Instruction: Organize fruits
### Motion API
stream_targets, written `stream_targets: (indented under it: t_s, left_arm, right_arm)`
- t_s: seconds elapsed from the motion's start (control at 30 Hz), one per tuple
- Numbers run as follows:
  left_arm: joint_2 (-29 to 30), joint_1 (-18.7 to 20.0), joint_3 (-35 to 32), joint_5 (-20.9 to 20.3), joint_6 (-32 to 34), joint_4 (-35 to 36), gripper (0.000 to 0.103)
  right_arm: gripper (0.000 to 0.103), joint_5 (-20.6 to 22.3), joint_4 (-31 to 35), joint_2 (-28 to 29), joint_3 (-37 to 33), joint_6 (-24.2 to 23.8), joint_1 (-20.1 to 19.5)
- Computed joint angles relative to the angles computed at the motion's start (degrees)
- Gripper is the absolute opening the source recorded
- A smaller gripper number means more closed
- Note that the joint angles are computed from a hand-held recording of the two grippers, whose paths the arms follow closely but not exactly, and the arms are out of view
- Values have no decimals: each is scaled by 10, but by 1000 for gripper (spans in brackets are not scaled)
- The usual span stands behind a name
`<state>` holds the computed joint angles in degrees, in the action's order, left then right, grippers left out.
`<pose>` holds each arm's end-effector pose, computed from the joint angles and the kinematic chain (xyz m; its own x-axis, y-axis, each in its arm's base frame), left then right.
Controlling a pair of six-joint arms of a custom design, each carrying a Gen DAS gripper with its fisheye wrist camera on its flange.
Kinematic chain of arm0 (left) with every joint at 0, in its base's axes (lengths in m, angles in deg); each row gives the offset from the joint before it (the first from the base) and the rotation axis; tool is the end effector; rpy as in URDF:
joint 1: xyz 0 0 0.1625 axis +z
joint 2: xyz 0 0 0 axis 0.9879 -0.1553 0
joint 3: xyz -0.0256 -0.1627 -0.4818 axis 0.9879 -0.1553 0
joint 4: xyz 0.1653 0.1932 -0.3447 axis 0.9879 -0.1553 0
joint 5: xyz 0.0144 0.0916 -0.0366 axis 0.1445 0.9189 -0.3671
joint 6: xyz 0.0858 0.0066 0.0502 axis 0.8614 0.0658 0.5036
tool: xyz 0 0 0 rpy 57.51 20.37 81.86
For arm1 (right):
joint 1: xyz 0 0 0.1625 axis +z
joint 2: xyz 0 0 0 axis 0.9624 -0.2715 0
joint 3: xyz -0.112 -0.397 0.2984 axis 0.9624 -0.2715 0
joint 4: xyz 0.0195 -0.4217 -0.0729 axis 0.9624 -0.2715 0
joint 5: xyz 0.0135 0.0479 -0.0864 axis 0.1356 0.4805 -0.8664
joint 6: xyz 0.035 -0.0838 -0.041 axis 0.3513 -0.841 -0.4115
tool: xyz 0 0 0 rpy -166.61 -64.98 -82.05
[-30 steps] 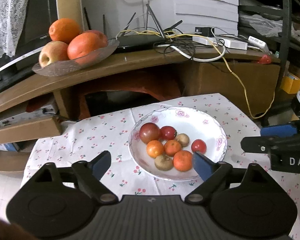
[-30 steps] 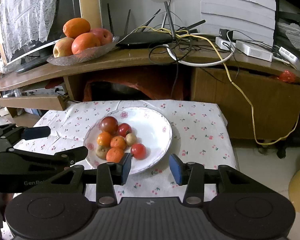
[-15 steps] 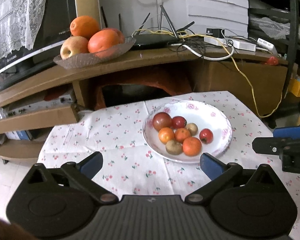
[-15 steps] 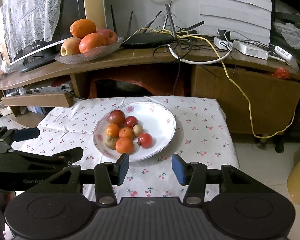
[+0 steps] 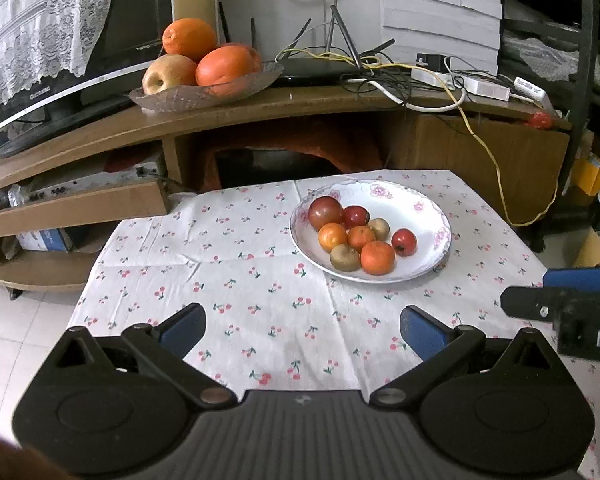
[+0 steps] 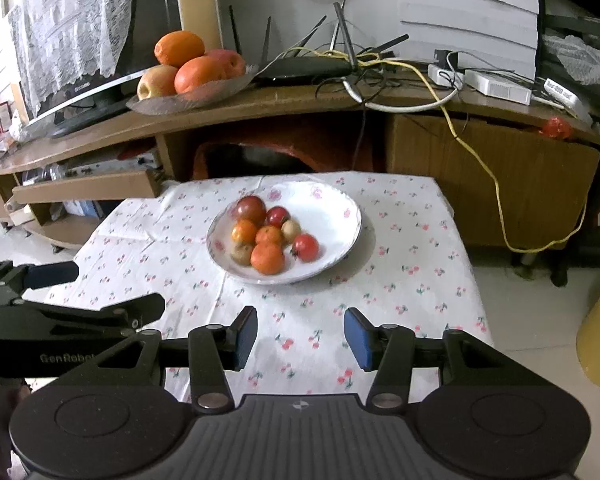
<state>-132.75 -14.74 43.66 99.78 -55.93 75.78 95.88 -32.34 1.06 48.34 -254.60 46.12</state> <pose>-0.0646 -0.5763 0.2563 -0.5686 0.5705 -0.5927 0.8095 0.5164 -0.2795 0.3342 -0.4798 -0.0013 -0.7370 0.3122 0.5994 -0.3254 0.6134 -0.7196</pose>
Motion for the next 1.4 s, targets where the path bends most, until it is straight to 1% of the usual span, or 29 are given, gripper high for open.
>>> stream_targets:
  t_s: [0.37, 1.03, 1.4]
  left_arm:
    - [-30, -3, 31, -7, -14, 8, 103]
    - [-56, -2, 56, -10, -35, 32, 103]
    - [-61, -1, 64, -15, -43, 40, 103]
  right_arm:
    - [49, 16, 32, 18, -2, 49, 21]
    - [52, 35, 60, 39, -7, 96, 46]
    - [52, 43, 101, 52, -18, 138, 55]
